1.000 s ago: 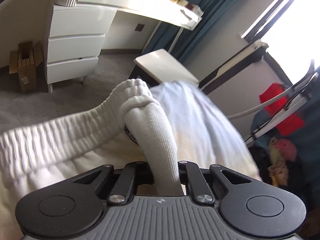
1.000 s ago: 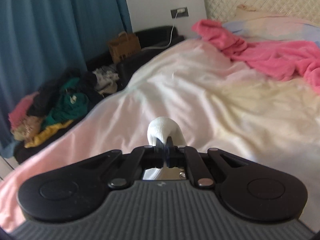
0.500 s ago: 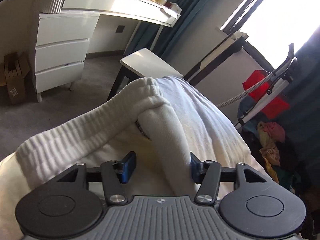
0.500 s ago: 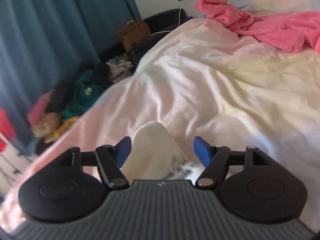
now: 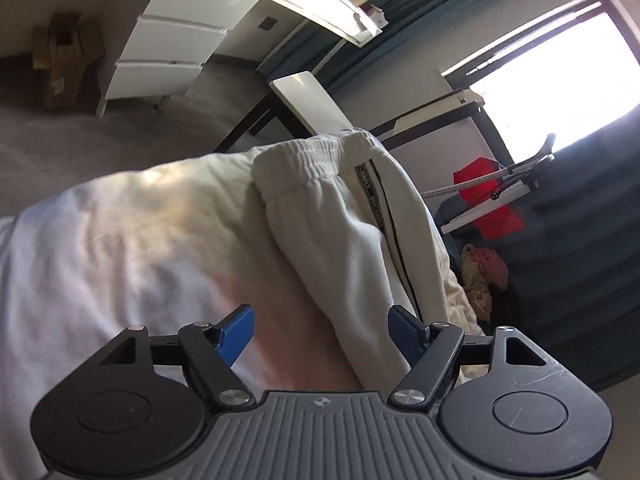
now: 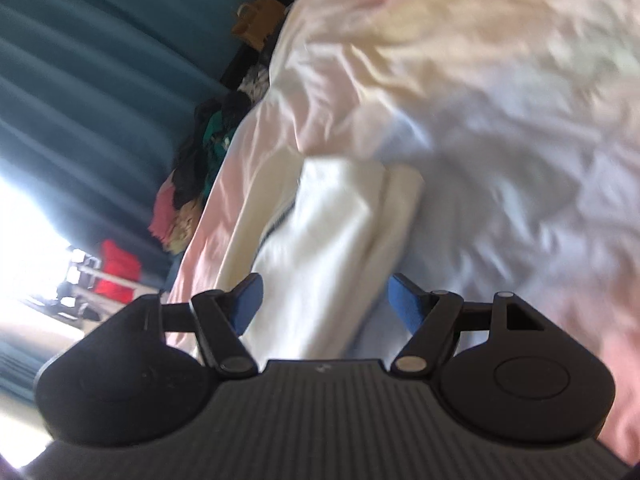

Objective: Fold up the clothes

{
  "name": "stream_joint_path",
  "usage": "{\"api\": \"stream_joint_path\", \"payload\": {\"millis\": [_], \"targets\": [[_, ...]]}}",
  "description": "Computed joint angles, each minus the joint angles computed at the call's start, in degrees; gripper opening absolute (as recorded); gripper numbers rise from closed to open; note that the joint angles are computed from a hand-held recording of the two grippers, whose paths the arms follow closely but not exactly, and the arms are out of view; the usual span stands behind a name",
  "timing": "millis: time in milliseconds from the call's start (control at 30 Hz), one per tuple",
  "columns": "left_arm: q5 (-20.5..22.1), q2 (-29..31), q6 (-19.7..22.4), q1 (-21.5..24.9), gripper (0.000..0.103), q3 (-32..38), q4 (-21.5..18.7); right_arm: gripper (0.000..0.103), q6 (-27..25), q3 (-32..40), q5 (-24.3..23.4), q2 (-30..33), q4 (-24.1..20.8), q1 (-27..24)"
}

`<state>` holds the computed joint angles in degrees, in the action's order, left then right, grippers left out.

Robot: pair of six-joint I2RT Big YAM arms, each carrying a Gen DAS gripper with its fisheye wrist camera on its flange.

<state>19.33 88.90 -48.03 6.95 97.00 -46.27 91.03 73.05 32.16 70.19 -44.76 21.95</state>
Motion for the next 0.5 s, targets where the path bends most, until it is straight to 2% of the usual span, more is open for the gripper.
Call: {"api": "stream_joint_path", "payload": {"millis": [100, 233, 300, 367, 467, 500], "targets": [[1.5, -2.87, -3.81, 0.87, 0.075, -5.47, 3.89, 0.072, 1.51, -4.96, -2.06, -3.31, 5.74, 1.18], [1.41, -2.86, -8.42, 0.2, 0.075, -8.8, 8.61, 0.072, 3.78, -8.99, -5.03, -4.35, 12.02, 1.25], [0.46, -1.26, -9.06, -0.58, 0.074, -8.6, 10.62, 0.071, 1.76, -9.05, -5.07, -3.09, 13.25, 0.94], [-2.51, 0.69, -8.34, -2.09, 0.071, -6.9, 10.14, 0.071, -0.13, -9.78, -6.64, -1.68, 15.86, -0.13], [-3.75, 3.31, -10.29, -3.56, 0.071, -5.95, 14.72, 0.071, -0.97, -10.61, -8.15, 0.76, 19.23, -1.91], [-4.57, 4.52, -10.21, -4.02, 0.07, -4.97, 15.56, 0.067, -1.53, -10.87, -8.71, 1.58, 20.56, -2.56]]}}
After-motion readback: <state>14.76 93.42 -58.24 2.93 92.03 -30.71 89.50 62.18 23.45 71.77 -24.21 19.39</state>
